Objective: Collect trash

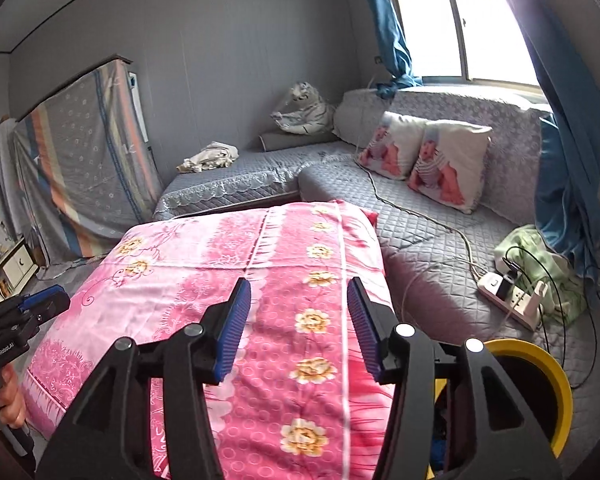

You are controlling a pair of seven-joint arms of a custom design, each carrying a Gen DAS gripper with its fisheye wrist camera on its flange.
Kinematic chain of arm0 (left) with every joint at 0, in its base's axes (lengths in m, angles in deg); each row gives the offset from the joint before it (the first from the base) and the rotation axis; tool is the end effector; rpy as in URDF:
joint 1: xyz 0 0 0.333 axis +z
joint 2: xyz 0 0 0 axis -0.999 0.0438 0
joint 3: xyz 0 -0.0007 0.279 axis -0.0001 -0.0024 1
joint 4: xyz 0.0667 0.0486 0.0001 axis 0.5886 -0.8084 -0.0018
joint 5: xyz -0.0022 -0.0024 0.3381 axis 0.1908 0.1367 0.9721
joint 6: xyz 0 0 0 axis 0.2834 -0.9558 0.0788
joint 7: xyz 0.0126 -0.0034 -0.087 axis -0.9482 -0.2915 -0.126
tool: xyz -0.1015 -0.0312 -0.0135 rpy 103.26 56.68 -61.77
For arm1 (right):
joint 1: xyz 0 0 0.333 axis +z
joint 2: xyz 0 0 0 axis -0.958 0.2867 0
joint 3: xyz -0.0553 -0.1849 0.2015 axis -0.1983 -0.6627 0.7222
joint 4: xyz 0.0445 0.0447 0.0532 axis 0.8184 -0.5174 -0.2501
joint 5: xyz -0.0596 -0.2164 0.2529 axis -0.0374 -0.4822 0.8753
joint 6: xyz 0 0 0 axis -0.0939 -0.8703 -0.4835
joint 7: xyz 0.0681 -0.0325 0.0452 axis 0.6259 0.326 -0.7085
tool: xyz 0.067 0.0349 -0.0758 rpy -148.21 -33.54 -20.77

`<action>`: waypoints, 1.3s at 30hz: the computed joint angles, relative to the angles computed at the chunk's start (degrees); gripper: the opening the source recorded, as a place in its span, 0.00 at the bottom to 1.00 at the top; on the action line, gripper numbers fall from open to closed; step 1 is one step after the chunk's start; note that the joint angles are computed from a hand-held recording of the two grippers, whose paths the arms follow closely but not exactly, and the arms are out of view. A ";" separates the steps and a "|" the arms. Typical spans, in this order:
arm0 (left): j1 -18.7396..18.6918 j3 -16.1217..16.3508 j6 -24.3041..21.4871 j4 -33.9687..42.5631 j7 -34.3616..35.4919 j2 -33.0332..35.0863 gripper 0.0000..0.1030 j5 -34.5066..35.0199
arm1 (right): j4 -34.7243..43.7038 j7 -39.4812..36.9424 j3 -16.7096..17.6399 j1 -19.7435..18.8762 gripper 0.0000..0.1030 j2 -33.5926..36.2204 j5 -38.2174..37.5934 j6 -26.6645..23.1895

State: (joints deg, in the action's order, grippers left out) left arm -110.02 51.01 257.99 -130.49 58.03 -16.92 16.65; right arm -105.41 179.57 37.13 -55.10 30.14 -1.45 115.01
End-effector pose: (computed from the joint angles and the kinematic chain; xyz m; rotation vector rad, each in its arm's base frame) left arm 0.4116 -0.1680 0.5168 -1.4166 1.8605 -1.1872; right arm 0.3833 0.3027 0.5626 -1.4795 1.5854 -0.8350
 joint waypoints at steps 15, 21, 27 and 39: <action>32.36 -32.88 17.53 -15.65 -8.36 -16.39 0.91 -11.55 | 5.75 18.18 3.38 11.63 0.91 5.83 -20.29 -17.49; 36.99 -39.25 18.21 -16.67 -8.36 -21.29 0.92 -15.56 | 4.91 19.80 2.84 13.99 0.92 5.57 -19.84 -22.96; 38.01 -40.03 17.34 -16.70 -10.60 -22.89 0.92 -14.76 | 4.29 21.37 3.49 15.04 0.92 5.42 -20.39 -27.54; 38.69 -40.08 17.17 -16.89 -13.42 -22.90 0.92 -12.63 | 2.69 24.00 2.69 15.12 0.92 4.80 -20.37 -25.27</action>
